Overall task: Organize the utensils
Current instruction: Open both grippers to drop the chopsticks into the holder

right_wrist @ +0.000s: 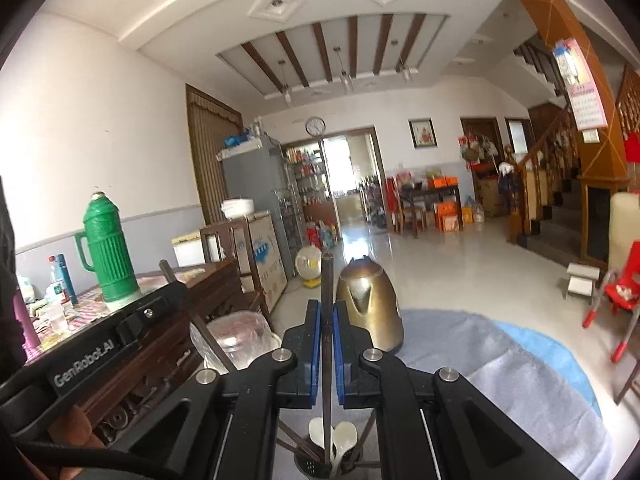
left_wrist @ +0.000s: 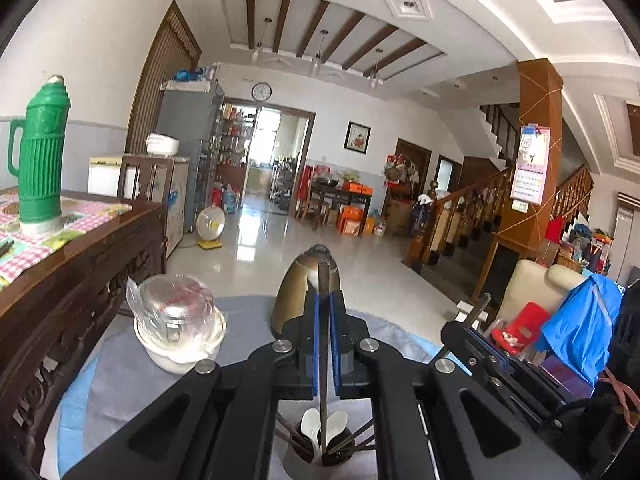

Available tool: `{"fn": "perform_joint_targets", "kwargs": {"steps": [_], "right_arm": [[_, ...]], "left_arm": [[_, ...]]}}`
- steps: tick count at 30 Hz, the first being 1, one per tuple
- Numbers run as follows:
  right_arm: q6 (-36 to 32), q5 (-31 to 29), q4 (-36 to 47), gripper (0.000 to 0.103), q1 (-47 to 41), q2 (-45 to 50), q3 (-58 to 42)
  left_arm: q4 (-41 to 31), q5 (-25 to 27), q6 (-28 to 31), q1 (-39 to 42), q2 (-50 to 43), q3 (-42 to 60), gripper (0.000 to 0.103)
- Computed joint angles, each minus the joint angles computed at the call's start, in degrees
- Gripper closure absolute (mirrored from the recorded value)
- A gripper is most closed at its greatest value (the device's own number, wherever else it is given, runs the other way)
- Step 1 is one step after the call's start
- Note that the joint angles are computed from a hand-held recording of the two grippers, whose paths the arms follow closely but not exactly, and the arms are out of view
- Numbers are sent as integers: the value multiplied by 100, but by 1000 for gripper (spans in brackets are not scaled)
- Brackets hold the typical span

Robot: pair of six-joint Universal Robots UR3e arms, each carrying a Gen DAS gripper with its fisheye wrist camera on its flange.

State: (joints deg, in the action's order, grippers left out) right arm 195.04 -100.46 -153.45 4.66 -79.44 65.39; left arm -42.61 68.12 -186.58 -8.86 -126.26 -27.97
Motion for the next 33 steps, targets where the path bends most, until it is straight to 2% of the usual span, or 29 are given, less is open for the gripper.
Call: {"fn": "perform_joint_targets", "kwargs": {"steps": [9,15,17,20,22,23,24,26,28,30,32,33], "right_arm": [[21,145,13,97,-153,-131,389],[80,185,495,97,-145,-7,114],[147,384,736,96,-242,-81,143],[439,1031,1259,94,-577,-254,174],[595,1490,1497,90,-855,-445,322],[652,1629,1470,89,-954,-550,477],[743,1820,1418,86,-1089,-730,711],[846,2011,1308,85,-1274,-1064,1123],[911,2145,1221,82,-1423,-1485,1555],[920,2193,1219,78,-1510,-1787,1825],[956,2280,1256,74,-1622,-2098,2075],[992,2386,1278,68,-1717,-2322,2256]], "left_arm": [[-108,40,50,-50,-77,-97,98],[-196,67,214,-102,35,-303,98],[-258,51,379,-111,142,-463,98],[-204,256,626,-177,415,-888,97],[-187,342,796,-165,708,-1312,91],[-160,363,860,-138,886,-1572,80],[-112,380,900,-109,1031,-1799,65],[41,511,941,-73,1374,-2327,52],[156,664,1024,-35,1746,-2840,51],[132,820,1122,-20,2027,-3179,40],[161,1030,1163,-31,2349,-3584,36],[189,1128,1185,-36,2534,-3810,34]]}}
